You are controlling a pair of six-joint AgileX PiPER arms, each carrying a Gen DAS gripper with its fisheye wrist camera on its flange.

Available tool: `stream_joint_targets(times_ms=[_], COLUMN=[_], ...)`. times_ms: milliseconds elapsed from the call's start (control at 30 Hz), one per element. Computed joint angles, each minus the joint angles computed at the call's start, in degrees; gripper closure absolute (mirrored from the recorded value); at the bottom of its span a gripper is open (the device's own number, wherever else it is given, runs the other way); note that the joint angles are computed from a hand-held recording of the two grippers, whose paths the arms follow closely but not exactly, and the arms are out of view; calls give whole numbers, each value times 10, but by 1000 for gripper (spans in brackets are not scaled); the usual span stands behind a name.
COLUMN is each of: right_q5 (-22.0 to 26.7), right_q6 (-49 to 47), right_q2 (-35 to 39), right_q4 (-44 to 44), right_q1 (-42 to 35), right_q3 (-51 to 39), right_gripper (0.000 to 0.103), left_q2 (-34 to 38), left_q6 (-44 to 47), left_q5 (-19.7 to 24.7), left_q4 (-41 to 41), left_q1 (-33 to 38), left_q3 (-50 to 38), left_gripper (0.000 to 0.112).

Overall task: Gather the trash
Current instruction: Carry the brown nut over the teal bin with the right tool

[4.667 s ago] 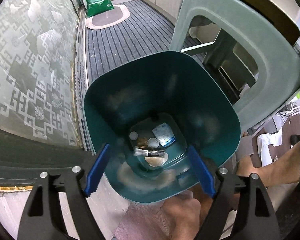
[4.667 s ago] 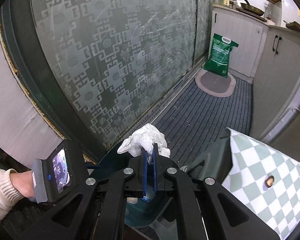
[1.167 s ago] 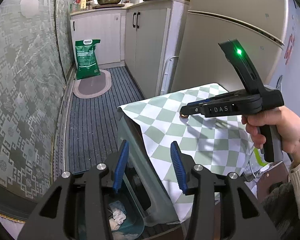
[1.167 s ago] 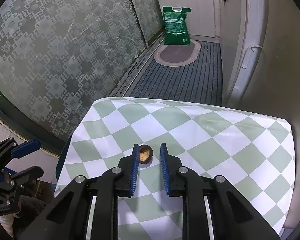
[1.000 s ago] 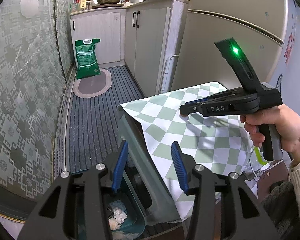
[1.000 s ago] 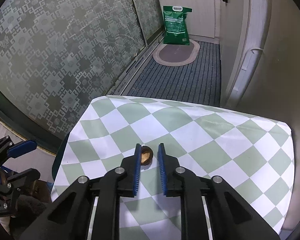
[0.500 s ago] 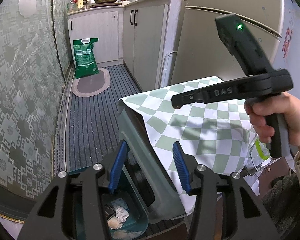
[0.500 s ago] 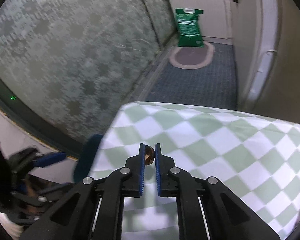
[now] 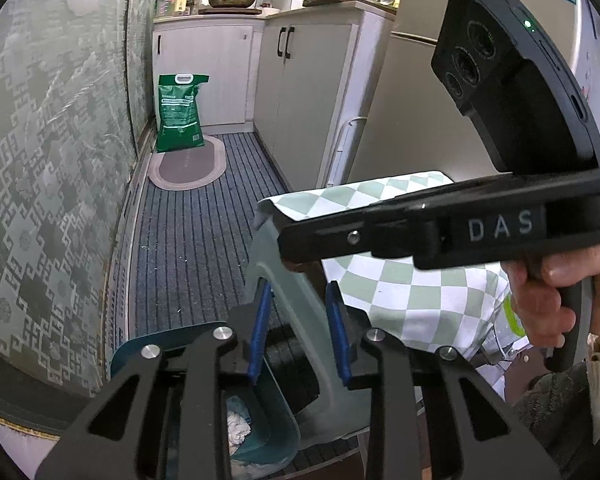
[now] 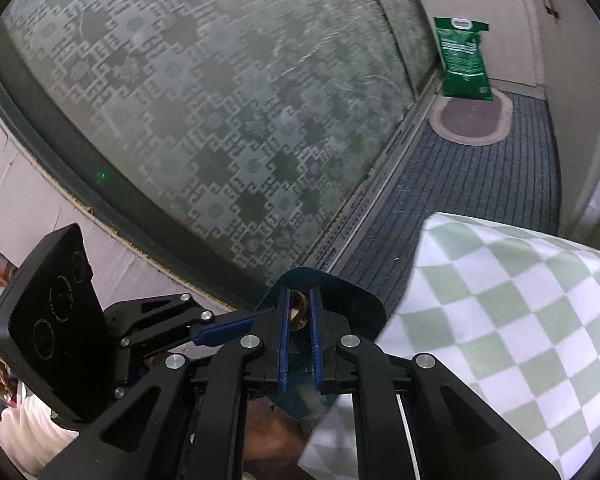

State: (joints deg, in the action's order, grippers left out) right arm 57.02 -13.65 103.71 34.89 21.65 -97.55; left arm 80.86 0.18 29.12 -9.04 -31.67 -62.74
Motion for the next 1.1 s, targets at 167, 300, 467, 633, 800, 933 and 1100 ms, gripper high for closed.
stream_joint_targets(times_ms=[167,300,467,633,800,933,1100], right_q5=[5,8,15,19,31,42,69], right_q6=[9,27,40,64,80,105,141], right_q2=[21,41,68,101,137,165,207], right_q4=[2,-13,-20,-35,-35,-59,-100], right_q1=[20,40,60,83,99,117,134], right_q3=[-26,-53,-83,-118,-155,-189,-246], right_gripper=[94,94,94,94,94,94,94], left_q2=[-15,-26,-38,-44,-50,-49,-50], left_q6=[39,80,114,147,192,224,269], left_q5=[1,6,16,30,43,60,69], left_q4=[-37,-76,-106,-136,-165,-181,-200], left_q1=[27,58,90,126,165,195,232], left_q3=[16,31,48,62,82,95,124], left_gripper=[88,97,99,99,99,100,100])
